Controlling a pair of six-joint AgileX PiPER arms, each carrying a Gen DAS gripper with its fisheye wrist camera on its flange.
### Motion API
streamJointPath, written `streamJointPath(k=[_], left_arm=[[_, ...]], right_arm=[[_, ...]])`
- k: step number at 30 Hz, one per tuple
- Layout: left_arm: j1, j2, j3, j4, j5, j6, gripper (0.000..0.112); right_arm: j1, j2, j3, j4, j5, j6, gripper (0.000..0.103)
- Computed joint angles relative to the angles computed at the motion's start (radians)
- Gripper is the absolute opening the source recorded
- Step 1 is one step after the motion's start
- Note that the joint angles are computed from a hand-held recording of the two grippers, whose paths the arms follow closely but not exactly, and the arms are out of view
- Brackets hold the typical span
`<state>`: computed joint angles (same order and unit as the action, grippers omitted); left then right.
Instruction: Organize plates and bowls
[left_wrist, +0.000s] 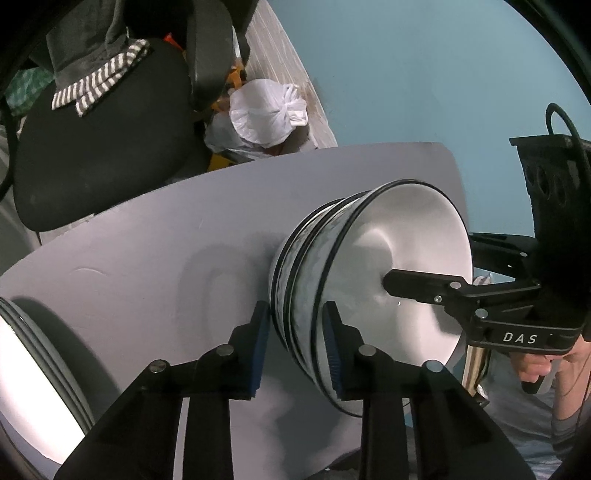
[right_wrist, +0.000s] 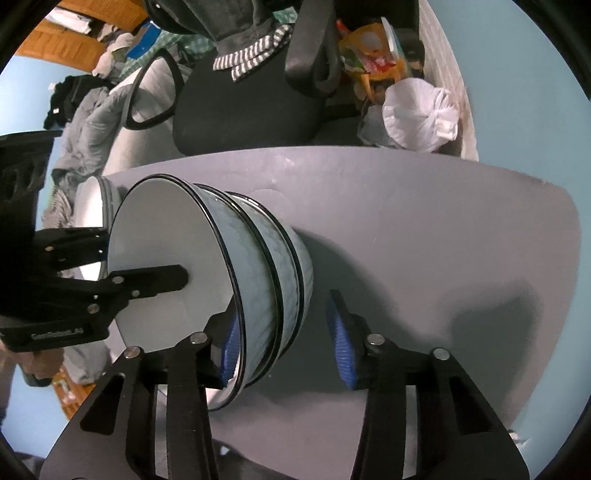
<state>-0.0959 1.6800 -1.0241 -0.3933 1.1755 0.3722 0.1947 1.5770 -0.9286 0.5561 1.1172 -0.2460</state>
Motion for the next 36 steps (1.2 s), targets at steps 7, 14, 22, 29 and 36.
streamJointPath(k=[7,14,22,29,36], left_arm=[[0.001,0.020,-0.021,0.003,0.026,0.009,0.028],[0.008,0.038,-0.033,-0.006,0.032,0.035,0.029],[0.000,0.011,0.002,-0.006,-0.012,0.094,0.031],[-0.008,0.035,-0.026,0.008,0.013,0.092,0.032],[-0.019,0.022,-0.014,0.026,-0.007,0.060,0.027]], right_arm=[[-0.027,0.017,0.005,0.054,0.008,-0.040,0.034],[-0.040,0.014,0.021,0.070,0.000,-0.069,0.034],[-0.031,-0.006,0.035,0.063,-0.030,-0.044,0.035],[0.010,-0.003,0.023,0.027,-0.039,0.028,0.046],[0.062,0.008,0.000,0.001,-0.025,0.077,0.051]])
